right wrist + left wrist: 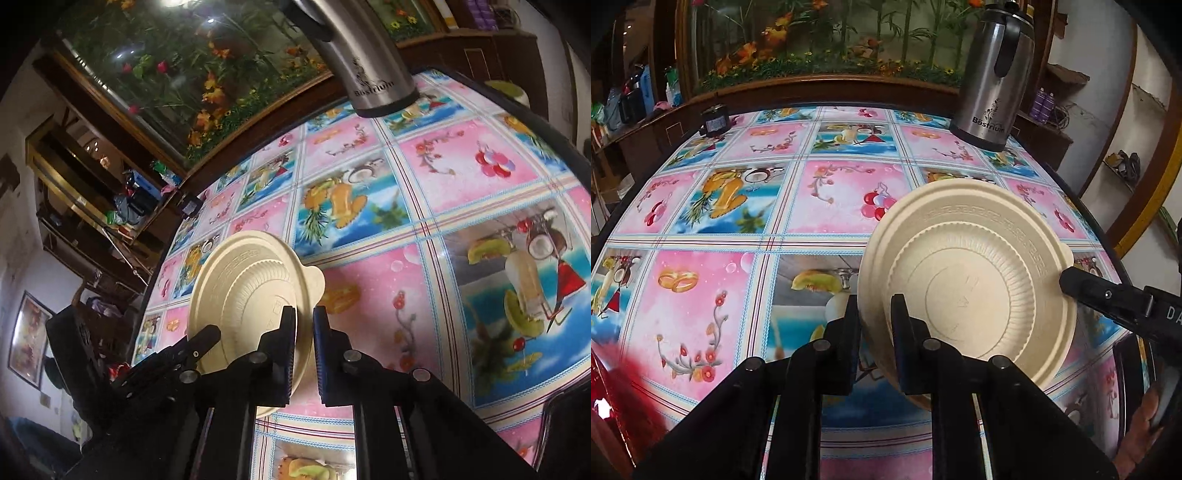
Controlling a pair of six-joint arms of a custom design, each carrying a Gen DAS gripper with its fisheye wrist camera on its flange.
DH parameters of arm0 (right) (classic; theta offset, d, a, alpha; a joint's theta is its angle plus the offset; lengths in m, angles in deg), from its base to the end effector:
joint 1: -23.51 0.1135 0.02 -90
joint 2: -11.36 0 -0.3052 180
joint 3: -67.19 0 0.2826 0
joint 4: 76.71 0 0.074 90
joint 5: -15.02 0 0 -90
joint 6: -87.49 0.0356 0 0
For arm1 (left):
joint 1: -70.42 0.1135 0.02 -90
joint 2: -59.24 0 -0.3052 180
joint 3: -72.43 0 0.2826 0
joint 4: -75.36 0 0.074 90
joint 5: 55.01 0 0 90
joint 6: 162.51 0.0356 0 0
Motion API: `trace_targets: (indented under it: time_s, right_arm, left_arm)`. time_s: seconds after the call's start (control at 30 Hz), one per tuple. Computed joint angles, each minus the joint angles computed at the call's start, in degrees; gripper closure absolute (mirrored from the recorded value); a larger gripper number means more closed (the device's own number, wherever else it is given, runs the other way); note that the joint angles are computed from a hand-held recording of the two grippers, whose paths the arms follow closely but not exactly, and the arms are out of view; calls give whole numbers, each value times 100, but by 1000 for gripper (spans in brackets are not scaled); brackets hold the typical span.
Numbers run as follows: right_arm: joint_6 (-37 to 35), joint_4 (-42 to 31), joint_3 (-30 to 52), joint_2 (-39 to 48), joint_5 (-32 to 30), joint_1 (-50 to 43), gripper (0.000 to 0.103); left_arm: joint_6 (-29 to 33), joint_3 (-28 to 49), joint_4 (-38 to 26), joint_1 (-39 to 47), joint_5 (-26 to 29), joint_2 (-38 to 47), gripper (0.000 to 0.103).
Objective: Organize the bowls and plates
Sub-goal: 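Lift and carry the beige bowl with the right tool to the stack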
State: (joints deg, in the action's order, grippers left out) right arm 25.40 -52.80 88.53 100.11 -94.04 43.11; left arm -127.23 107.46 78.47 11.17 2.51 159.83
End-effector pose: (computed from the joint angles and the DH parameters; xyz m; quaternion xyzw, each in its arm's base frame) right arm 0.1845 0.0780 0.0836 0.0005 0.9085 0.2960 0.2950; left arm 0.1397 -0.1975 0.0640 -0.0297 0.9344 -0.0437 0.3523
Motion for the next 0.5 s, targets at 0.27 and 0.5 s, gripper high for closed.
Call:
trace_targets:
  time_s: [0.27,0.5]
  right_arm:
    - [-8,77,23,79,70,114,93]
    - [-4,89,-76,-154,-157,31,93]
  left_arm:
    - [-190,197,-580,-316,-635,-30,90]
    - [-807,428,-1768,-796,-1223,-402,90]
